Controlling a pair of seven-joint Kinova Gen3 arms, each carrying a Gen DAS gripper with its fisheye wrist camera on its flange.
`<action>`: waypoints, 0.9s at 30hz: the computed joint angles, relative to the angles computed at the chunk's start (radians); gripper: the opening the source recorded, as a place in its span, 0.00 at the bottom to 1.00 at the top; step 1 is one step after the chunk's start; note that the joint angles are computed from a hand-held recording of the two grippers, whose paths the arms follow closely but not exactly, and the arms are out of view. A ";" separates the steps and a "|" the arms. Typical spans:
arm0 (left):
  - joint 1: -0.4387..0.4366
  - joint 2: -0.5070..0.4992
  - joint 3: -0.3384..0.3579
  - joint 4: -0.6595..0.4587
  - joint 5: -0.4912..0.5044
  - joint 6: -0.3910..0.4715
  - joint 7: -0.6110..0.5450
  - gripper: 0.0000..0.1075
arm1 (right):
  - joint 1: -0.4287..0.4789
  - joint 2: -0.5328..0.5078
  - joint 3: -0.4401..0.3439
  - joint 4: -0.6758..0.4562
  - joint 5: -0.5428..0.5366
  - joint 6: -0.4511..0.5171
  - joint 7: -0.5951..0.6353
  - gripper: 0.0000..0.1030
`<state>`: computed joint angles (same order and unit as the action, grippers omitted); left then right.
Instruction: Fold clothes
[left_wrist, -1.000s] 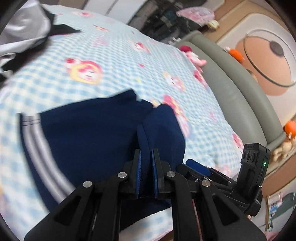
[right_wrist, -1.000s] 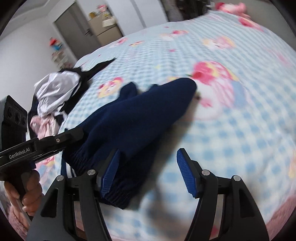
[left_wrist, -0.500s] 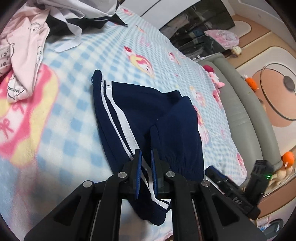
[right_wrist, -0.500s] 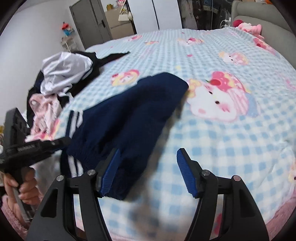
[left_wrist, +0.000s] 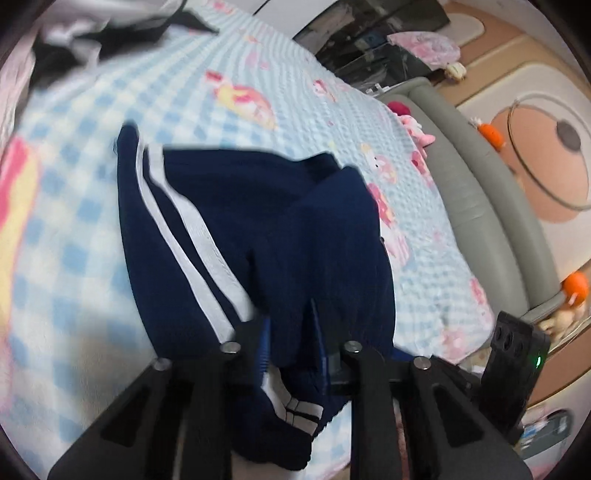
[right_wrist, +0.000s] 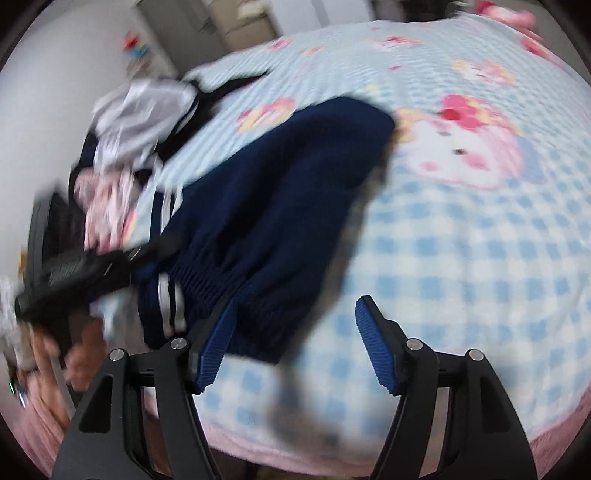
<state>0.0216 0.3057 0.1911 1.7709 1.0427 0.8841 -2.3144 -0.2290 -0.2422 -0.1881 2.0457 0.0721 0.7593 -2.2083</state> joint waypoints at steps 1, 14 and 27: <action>-0.001 -0.013 0.004 0.004 0.012 -0.006 -0.017 0.14 | 0.013 0.012 -0.032 -0.003 0.020 0.007 -0.020 0.66; -0.023 -0.073 -0.071 0.076 0.065 0.057 -0.069 0.17 | -0.092 0.031 -0.060 -0.005 0.254 0.002 -0.304 0.67; -0.012 -0.058 -0.012 0.079 0.033 0.031 -0.108 0.39 | -0.102 0.036 -0.120 0.028 0.437 0.165 -0.574 0.64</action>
<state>0.0092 0.2479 0.1791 1.8498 1.0759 0.9155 -2.4228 -0.3310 -0.2064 -0.3085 2.0734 0.5094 0.9247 -2.7820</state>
